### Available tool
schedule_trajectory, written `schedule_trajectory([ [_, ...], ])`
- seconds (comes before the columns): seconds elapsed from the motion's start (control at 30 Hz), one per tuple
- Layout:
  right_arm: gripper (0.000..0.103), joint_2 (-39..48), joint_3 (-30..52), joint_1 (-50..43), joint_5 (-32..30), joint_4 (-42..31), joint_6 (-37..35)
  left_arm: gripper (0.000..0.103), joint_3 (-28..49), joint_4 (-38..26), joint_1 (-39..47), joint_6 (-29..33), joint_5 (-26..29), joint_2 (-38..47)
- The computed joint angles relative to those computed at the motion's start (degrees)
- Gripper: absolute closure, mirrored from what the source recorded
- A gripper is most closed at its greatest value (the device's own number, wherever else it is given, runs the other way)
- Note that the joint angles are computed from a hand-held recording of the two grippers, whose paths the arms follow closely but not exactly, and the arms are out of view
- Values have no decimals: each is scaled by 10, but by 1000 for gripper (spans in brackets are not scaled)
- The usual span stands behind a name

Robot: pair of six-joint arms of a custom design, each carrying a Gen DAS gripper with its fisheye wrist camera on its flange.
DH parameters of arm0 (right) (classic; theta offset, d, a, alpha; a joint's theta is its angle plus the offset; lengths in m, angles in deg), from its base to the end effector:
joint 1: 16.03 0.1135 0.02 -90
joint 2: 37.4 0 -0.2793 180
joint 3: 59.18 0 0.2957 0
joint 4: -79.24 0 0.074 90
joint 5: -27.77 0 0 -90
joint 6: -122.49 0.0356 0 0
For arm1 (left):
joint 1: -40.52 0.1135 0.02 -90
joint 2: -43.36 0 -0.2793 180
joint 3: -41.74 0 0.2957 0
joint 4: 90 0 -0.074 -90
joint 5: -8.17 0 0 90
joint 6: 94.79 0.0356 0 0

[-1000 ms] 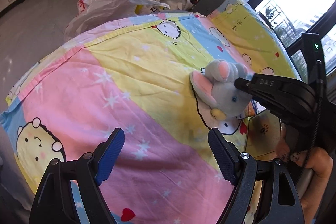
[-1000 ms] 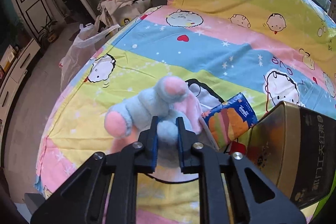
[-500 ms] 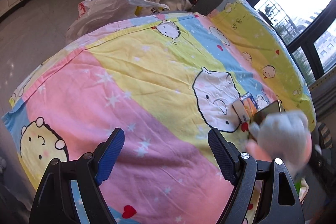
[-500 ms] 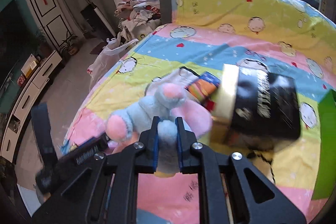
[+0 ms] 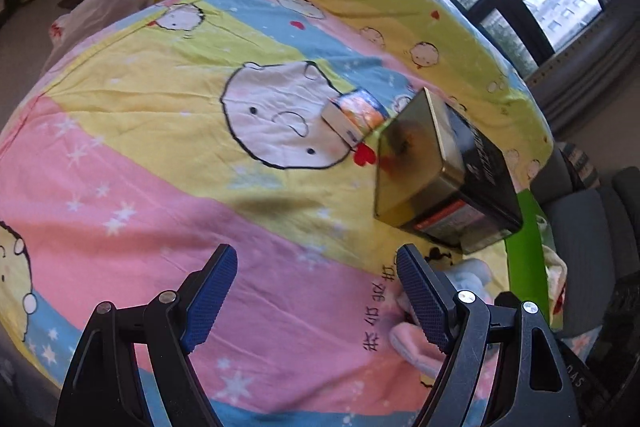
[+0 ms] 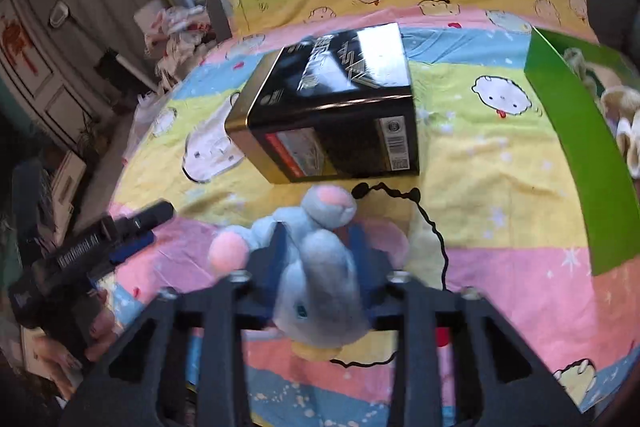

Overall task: Organize soft objects
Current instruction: 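Close the right gripper on the elephant plush and lift it, then carry the elephant plush with the right gripper over the green box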

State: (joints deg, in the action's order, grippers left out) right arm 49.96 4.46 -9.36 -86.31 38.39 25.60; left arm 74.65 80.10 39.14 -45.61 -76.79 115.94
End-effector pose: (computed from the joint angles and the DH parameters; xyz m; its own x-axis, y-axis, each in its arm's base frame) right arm 0.3197 0.0520 0.1774 -0.8569 -0.2105 -0.4705 -0.3856 0.8675 0.3143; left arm 0.2348 -0.0088 0.1079 -0.6288 -0.6362 -0.4471 -0.4362 0.7646 -0.4745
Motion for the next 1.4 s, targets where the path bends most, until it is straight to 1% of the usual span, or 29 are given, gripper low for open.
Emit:
schedule_trajectory([
  [0.03, 28, -7, -5, -14, -21, 7, 2, 21, 2, -1, -10, 3, 7, -1],
  [0.07, 22, -15, -8, -26, -34, 14, 3, 21, 4, -2, -20, 8, 16, -3],
  [0.17, 21, -10, 1, -60, -74, 10, -6, 21, 7, 5, -54, 15, 39, -4],
  [0.23, 20, 18, 17, -78, -104, -11, -6, 21, 23, 11, -81, 23, 57, 26],
  [0.37, 18, 63, 32, -95, -120, -39, -15, 21, 46, 34, -122, 26, 111, 81],
  [0.4, 18, 79, 39, -99, -136, -50, -24, 21, 58, 34, -140, 30, 111, 95],
  [0.47, 19, 117, 60, -102, -178, -84, -41, 21, 76, 31, -168, 28, 91, 122],
  [0.5, 19, 130, 64, -99, -184, -92, -39, 21, 85, 34, -178, 24, 80, 136],
  [0.6, 18, 136, 56, -82, -167, -75, -21, 21, 106, 45, -198, 16, 55, 185],
  [0.7, 18, 151, 59, -75, -179, -79, -21, 21, 115, 57, -211, 22, 40, 204],
  [0.73, 18, 160, 62, -73, -183, -86, -25, 24, 116, 62, -212, 25, 34, 206],
  [0.8, 21, 173, 66, -61, -169, -87, -19, 32, 115, 82, -218, 35, 23, 210],
  [0.83, 23, 178, 66, -59, -167, -84, -16, 35, 117, 82, -222, 31, 18, 215],
  [0.87, 29, 180, 65, -58, -173, -80, -11, 37, 119, 84, -220, 28, 17, 220],
  [0.9, 33, 182, 64, -58, -184, -78, -8, 40, 119, 92, -221, 24, 19, 225],
  [1.0, 36, 163, 51, -53, -178, -64, -7, 43, 114, 95, -227, 31, 5, 213],
  [1.03, 38, 152, 44, -53, -178, -57, -7, 45, 108, 98, -227, 35, 0, 203],
  [1.07, 41, 144, 41, -51, -175, -54, -6, 48, 101, 103, -233, 39, -14, 188],
  [1.1, 41, 129, 34, -50, -173, -50, -6, 49, 94, 95, -240, 45, -26, 168],
  [1.13, 41, 129, 36, -58, -182, -50, -13, 49, 96, 90, -247, 48, -37, 161],
  [1.27, 42, 81, 18, -73, -200, -21, -1, 49, 97, 97, -266, 68, -66, 130],
  [1.4, 42, 48, 23, -100, -213, -18, 9, 49, 141, 68, -282, 93, -79, 129],
])
